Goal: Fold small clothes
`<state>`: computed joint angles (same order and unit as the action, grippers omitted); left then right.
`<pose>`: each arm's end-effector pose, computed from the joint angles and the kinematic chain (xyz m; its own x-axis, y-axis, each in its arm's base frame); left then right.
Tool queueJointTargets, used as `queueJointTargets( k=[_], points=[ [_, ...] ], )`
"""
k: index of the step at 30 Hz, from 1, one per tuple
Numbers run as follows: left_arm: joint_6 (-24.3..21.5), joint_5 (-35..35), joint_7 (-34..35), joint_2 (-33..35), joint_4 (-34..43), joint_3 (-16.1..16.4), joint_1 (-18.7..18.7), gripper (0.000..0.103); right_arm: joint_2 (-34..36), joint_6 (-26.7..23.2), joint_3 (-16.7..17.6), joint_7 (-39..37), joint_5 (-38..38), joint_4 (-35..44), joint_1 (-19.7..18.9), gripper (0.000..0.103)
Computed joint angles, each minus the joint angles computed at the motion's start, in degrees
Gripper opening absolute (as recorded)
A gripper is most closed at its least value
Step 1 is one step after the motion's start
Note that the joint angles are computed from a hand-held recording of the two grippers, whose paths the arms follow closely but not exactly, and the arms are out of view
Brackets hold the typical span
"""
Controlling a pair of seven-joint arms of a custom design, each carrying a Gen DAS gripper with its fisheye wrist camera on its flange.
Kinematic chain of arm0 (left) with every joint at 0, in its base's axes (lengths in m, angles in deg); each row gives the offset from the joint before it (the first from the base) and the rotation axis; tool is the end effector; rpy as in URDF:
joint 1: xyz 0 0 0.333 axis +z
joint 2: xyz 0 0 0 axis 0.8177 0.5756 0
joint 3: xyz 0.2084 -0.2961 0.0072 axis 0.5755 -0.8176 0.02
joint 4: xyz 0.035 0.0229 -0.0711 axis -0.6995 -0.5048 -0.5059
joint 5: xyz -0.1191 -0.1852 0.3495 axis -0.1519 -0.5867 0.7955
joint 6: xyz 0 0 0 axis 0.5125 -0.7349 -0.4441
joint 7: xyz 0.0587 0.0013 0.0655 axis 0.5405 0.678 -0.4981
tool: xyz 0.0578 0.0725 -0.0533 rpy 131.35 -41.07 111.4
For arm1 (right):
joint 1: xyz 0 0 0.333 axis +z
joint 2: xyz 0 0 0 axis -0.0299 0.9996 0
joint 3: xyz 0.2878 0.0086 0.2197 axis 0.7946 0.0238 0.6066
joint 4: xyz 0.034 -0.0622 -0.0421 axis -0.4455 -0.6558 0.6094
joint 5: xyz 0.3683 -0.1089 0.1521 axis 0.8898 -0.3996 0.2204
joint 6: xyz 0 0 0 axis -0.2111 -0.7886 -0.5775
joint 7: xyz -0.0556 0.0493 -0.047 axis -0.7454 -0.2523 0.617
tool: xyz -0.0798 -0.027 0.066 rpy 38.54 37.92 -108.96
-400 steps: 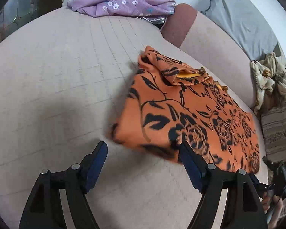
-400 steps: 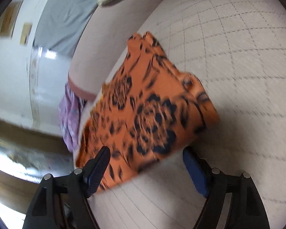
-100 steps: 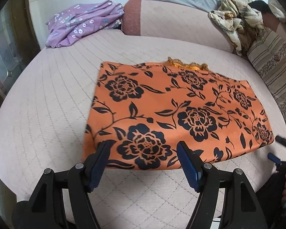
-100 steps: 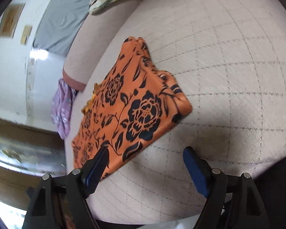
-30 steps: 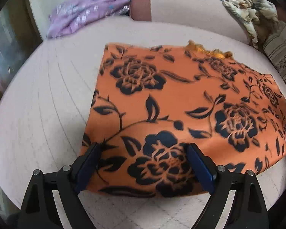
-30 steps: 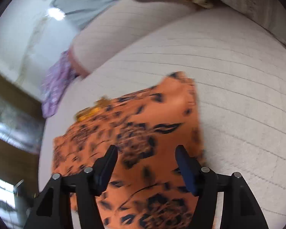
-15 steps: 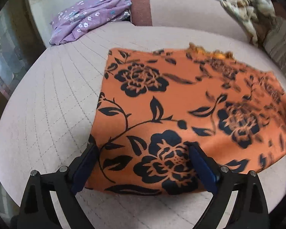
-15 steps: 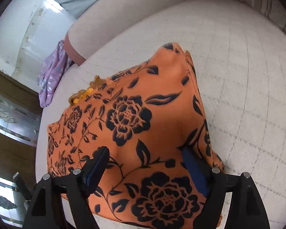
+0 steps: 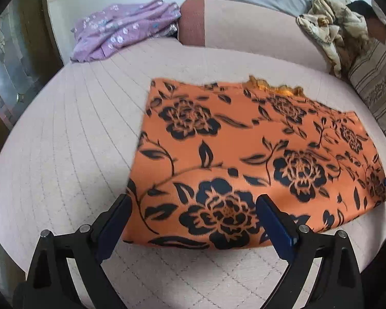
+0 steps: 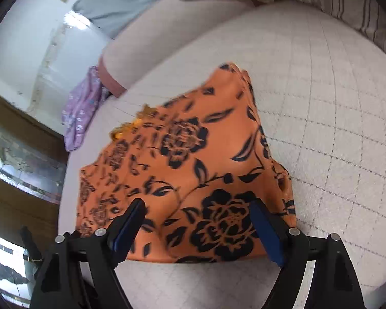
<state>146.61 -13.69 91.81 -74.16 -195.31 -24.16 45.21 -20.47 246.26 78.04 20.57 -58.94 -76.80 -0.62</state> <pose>0.5665 -0.1056 0.3112 0.0809 -0.9966 -0.0154 -0.8239 -0.0582 -0.5638 0.6495 0.2809 0.3251 -0.0535 -0.8315 -0.5530 -0.8488 0.3296 -0.4134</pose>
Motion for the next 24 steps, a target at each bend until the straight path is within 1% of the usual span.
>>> queueJointTargets(
  k=[1,2,3,4,5,6,7,8,9,10,11,12,13,15,16,17,18,20,21,22,23,24],
  points=[
    [-1.73,-6.19,6.10,0.43,-0.50,-3.19,2.34,0.097,0.52,0.70,1.35,-0.70,0.05,-0.53,-1.23,0.086],
    [-3.53,-10.12,9.57,1.25,-0.17,-4.50,2.89,0.097,1.00,-0.82,0.70,2.59,-3.10,-0.50,-1.43,0.086],
    [-3.72,-10.03,9.88,1.40,-0.13,-3.80,2.18,0.097,2.16,-1.20,2.05,2.68,-2.24,-0.83,-3.12,0.083],
    [-3.33,-7.30,7.34,0.93,-0.29,-1.53,0.10,0.097,2.31,1.62,4.81,-0.56,2.65,-1.85,-5.17,0.083],
    [-3.06,-4.80,4.62,0.18,-0.50,0.04,-1.30,0.097,1.16,2.51,5.56,0.23,3.79,-2.92,-5.81,0.084],
    [-2.03,0.87,-1.44,-0.77,-0.61,2.55,-3.29,0.097,-0.06,1.83,4.31,3.58,1.45,-3.39,-5.07,0.085],
    [-1.37,6.32,-6.93,-1.47,-0.51,3.93,-4.26,0.097,-1.53,2.00,3.15,2.91,2.60,-4.06,-3.85,0.085],
    [-1.19,9.58,-10.10,-1.80,-0.42,4.25,-4.36,0.097,-2.47,2.89,3.23,3.17,2.17,-5.06,-3.85,0.085],
    [-1.44,10.07,-10.77,-1.92,-0.49,3.74,-3.77,0.097,-2.74,3.71,4.42,3.51,1.78,-5.90,-4.87,0.085],
    [-2.17,6.56,-7.62,-1.83,-0.91,2.06,-2.29,0.097,-2.57,4.87,7.51,4.07,1.57,-7.20,-7.69,0.085],
    [-2.52,3.78,-5.18,-1.72,-1.11,0.50,-0.82,0.097,-1.79,6.23,11.48,5.22,1.72,-8.66,-11.41,0.085],
    [-2.67,3.02,-5.36,-1.72,-1.34,-0.39,0.05,0.097,-0.77,7.45,14.30,6.53,1.65,-9.79,-14.06,0.085],
    [-2.63,3.88,-6.90,-1.83,-1.34,-0.64,0.30,0.097,0.80,8.48,17.50,8.58,1.98,-10.97,-17.04,0.085],
    [-1.09,6.50,-9.97,-2.19,-1.12,-1.09,0.75,0.097,3.18,10.32,20.60,11.45,1.52,-12.43,-19.94,0.085],
    [-0.72,8.18,-11.23,-2.26,-0.62,-1.32,0.72,0.097,3.67,12.09,20.91,12.23,0.85,-12.98,-20.09,0.085],
    [-0.98,9.11,-11.78,-2.00,0.16,-1.84,0.78,0.097,2.85,12.16,19.39,12.99,0.75,-12.81,-18.61,0.086],
    [-1.27,9.50,-11.63,-1.67,0.98,-2.60,0.83,0.097,3.25,12.32,18.92,13.89,0.33,-12.27,-18.04,0.086],
    [-1.53,9.15,-10.63,-0.84,2.32,-4.01,0.89,0.097,6.50,14.08,20.81,15.81,-2.62,-10.77,-19.79,0.086],
    [-1.62,7.96,-9.03,-0.54,2.74,-4.72,1.06,0.097,6.56,13.58,19.68,16.15,-2.38,-9.74,-18.79,0.086],
    [-1.64,7.09,-7.50,-0.40,3.03,-5.21,0.95,0.097,5.48,12.43,17.01,17.34,-1.52,-8.76,-16.39,0.086],
    [-1.37,7.87,-7.71,-0.22,3.45,-4.84,0.42,0.097,4.33,11.13,14.91,18.02,-1.47,-7.97,-14.50,0.086],
    [-1.16,10.32,-9.65,-0.09,3.95,-4.03,-0.58,0.097,3.58,10.31,13.54,18.19,-2.27,-7.52,-13.29,0.086]
  ],
)
